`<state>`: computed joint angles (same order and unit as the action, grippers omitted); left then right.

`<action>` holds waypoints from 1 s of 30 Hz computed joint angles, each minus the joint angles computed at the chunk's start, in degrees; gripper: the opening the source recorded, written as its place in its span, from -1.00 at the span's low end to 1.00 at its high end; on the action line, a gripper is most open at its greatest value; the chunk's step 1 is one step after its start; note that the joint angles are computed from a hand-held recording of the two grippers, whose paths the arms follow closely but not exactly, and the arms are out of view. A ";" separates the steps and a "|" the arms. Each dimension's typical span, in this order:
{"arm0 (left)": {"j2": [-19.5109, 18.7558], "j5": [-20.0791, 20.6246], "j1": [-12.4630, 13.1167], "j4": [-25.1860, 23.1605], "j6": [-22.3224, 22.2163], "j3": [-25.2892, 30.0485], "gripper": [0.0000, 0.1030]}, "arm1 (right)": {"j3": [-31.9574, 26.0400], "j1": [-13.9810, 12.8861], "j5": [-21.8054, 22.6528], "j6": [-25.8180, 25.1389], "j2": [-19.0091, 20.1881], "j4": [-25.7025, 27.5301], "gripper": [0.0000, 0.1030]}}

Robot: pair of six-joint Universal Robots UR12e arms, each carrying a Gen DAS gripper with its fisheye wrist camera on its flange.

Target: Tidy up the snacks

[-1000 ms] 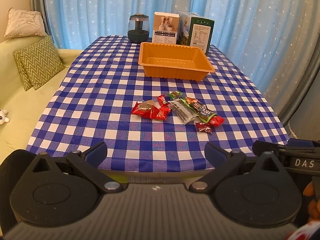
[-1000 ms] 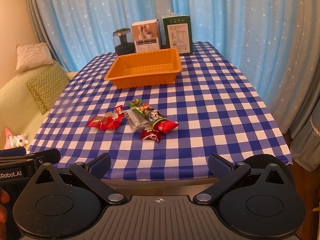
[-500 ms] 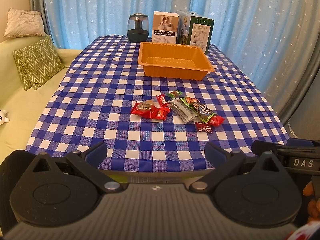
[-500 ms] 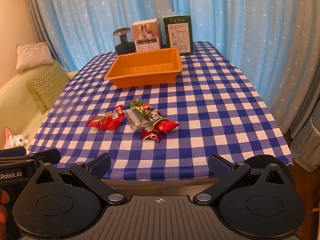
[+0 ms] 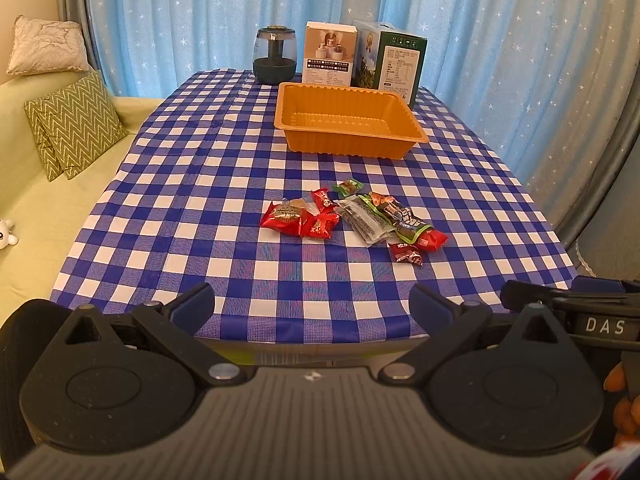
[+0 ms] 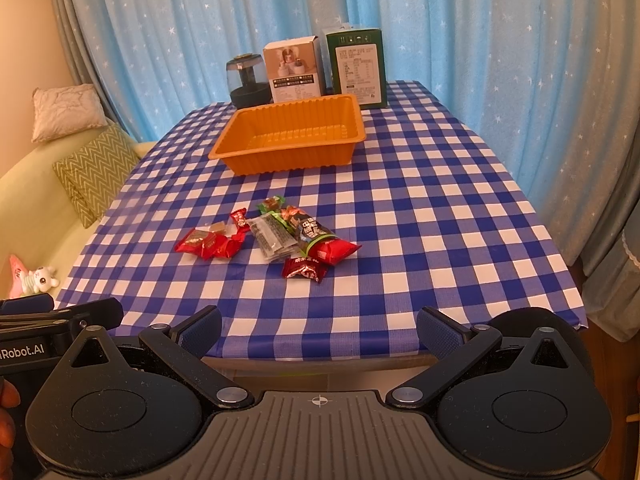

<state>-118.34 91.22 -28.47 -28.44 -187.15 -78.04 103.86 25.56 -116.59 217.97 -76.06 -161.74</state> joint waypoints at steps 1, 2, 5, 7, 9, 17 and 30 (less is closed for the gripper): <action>-0.01 -0.05 0.03 -0.02 0.00 0.01 0.99 | -0.05 0.05 -0.07 0.04 0.00 0.09 0.99; 0.00 -0.04 0.03 -0.08 0.00 0.03 1.00 | -0.06 0.07 -0.09 0.08 0.01 0.09 0.99; -0.01 -0.01 0.01 -0.06 0.00 0.02 0.99 | -0.07 0.10 -0.11 0.17 0.02 0.12 0.99; -0.01 -0.02 0.01 -0.06 -0.01 0.04 0.99 | -0.09 0.09 -0.08 0.14 0.02 0.16 0.99; -0.04 0.05 -0.08 -0.13 -0.12 0.06 0.99 | -0.08 0.05 -0.09 0.10 0.04 0.12 0.99; -0.38 -1.16 -0.09 0.24 -0.02 0.10 0.99 | 0.03 -0.22 0.61 0.23 0.56 -0.62 0.99; -4.19 -3.88 1.70 -3.25 0.32 4.75 0.99 | -1.20 -2.13 3.92 -4.03 4.09 -5.44 0.99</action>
<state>-122.53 87.34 -26.77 -31.69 -186.83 -73.29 102.67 23.43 -112.67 213.94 -71.96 -167.18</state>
